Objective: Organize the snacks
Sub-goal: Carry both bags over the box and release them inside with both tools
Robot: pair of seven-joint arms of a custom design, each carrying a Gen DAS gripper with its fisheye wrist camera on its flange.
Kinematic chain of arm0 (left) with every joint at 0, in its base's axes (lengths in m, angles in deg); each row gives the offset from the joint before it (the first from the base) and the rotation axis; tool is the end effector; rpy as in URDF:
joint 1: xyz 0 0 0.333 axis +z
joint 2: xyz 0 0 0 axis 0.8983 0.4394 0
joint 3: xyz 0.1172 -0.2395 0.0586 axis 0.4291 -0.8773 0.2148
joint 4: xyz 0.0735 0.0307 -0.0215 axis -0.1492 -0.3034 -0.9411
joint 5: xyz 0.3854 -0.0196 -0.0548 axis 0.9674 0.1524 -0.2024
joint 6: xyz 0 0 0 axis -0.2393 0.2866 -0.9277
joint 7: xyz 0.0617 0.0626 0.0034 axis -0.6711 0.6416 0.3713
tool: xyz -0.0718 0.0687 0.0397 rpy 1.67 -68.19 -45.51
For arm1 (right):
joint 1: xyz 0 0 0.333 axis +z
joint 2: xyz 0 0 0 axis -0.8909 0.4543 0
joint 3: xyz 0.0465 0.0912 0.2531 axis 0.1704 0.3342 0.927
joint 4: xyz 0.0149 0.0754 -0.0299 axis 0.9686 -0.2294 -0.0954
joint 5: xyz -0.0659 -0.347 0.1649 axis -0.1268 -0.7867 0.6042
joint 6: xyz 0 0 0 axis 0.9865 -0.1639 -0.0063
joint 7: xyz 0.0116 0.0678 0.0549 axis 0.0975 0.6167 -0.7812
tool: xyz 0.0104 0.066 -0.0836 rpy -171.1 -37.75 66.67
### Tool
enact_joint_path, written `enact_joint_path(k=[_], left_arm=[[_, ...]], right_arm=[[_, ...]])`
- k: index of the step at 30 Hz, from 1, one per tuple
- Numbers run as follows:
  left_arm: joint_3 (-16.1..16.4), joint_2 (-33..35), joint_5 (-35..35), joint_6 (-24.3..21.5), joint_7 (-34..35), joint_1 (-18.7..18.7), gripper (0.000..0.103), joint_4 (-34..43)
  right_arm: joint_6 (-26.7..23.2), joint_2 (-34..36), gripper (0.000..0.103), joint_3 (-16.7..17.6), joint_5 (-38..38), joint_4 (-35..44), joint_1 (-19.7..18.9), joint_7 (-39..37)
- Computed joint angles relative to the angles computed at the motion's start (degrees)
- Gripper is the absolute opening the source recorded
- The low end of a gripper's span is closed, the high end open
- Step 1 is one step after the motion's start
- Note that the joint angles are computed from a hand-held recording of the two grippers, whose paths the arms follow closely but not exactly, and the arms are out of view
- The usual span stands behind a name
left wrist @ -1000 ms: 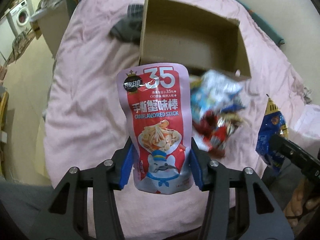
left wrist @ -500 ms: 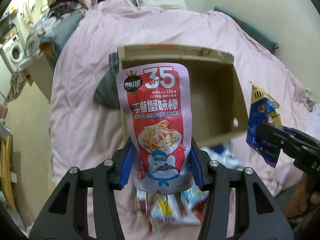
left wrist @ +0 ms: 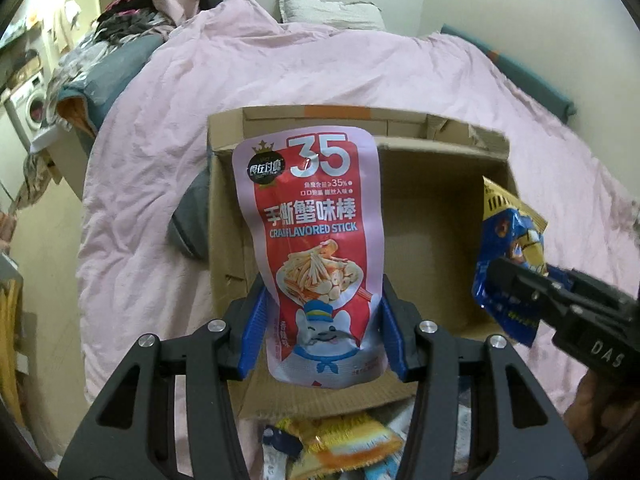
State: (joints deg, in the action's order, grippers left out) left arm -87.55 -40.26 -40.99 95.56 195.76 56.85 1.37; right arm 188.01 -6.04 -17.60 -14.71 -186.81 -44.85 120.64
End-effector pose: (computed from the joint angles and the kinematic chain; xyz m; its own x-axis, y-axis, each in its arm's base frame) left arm 0.7160 -0.2143 0.4026 -0.4913 -0.8690 0.0589 -0.7128 0.3623 -0.6005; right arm 0.6145 0.1810 0.3844 -0.1575 -0.9171 -0.3663 -0.7069 0.3637 -0.6067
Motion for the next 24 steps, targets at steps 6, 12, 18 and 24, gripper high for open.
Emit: enact_joint_path(k=[6, 12, 18, 24], left_arm=[[1.34, 1.35, 3.67, 2.72, -0.71, -1.83, 0.047, -0.68], [-0.14, 2.37, 1.75, 0.99, -0.15, -0.80, 0.047, 0.53], [0.22, 2.04, 2.07, 2.14, -0.51, -1.23, 0.050, -0.21], [0.58, 2.83, 2.25, 0.60, -1.52, -1.43, 0.054, 1.35]], right_arm=[[-1.19, 2.63, 0.034, -0.28, 0.93, 2.77, -0.33, -0.23], [-3.19, 4.23, 0.034, 0.69, 3.17, 4.85, -1.52, -0.96], [-4.45, 5.80, 0.035, 1.95, 5.99, 7.05, -2.76, -2.09], [-4.94, 6.04, 0.037, 2.41, 7.36, 7.27, -3.17, -3.40]])
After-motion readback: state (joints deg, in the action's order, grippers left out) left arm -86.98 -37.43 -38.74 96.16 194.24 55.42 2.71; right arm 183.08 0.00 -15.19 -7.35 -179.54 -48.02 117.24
